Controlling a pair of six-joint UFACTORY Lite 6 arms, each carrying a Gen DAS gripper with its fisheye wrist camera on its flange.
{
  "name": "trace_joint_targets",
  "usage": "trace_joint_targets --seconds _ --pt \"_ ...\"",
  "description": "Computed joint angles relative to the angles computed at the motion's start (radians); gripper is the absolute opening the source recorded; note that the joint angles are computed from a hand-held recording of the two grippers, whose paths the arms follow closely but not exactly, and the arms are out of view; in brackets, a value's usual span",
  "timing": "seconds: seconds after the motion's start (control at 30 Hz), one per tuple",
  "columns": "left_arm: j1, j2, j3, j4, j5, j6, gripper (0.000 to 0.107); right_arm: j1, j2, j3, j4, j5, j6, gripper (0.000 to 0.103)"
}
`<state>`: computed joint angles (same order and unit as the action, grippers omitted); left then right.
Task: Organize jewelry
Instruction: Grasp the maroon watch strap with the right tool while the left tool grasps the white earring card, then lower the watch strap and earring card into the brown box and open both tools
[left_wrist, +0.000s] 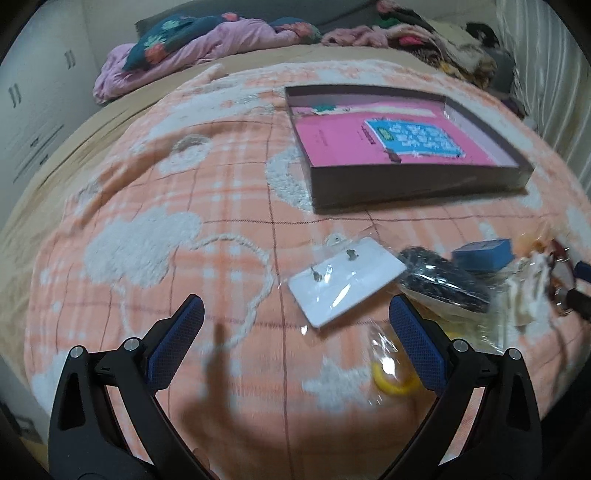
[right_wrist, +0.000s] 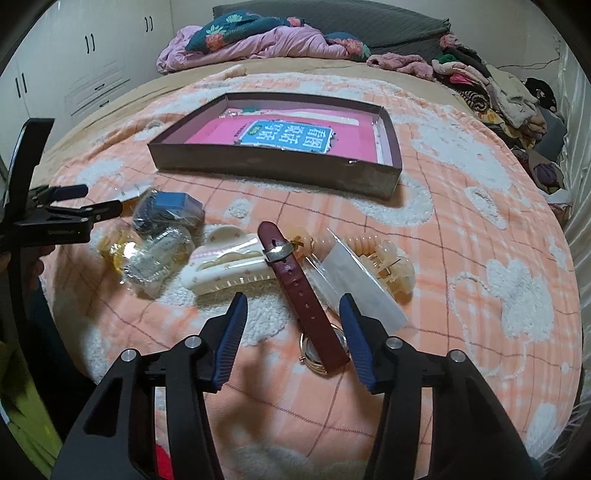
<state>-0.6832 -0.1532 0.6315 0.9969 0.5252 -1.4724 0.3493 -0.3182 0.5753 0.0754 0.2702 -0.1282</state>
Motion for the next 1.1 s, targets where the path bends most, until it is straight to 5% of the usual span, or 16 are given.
trace_joint_targets --seconds 0.23,0.3,0.47,0.53,1.1 --pt "0.060 0.107 0.065 0.055 -0.038 0.050 0.090 -0.013 0.066 0.018 0.033 -0.031 -0.067 0.026" --pt "0.091 0.122 0.078 0.066 -0.087 0.082 0.079 -0.021 0.063 0.018 0.089 -0.031 -0.127 0.020" --pt "0.125 0.150 0.116 0.087 -0.187 0.121 0.026 -0.075 0.012 0.018 0.329 0.013 -0.370 0.012" --pt "0.132 0.147 0.116 0.096 -0.213 0.117 0.021 -0.093 -0.010 0.021 0.382 0.035 -0.423 0.012" --pt "0.211 -0.118 0.082 -0.054 -0.214 0.205 0.016 -0.192 0.010 0.228 0.664 0.115 -0.669 0.012"
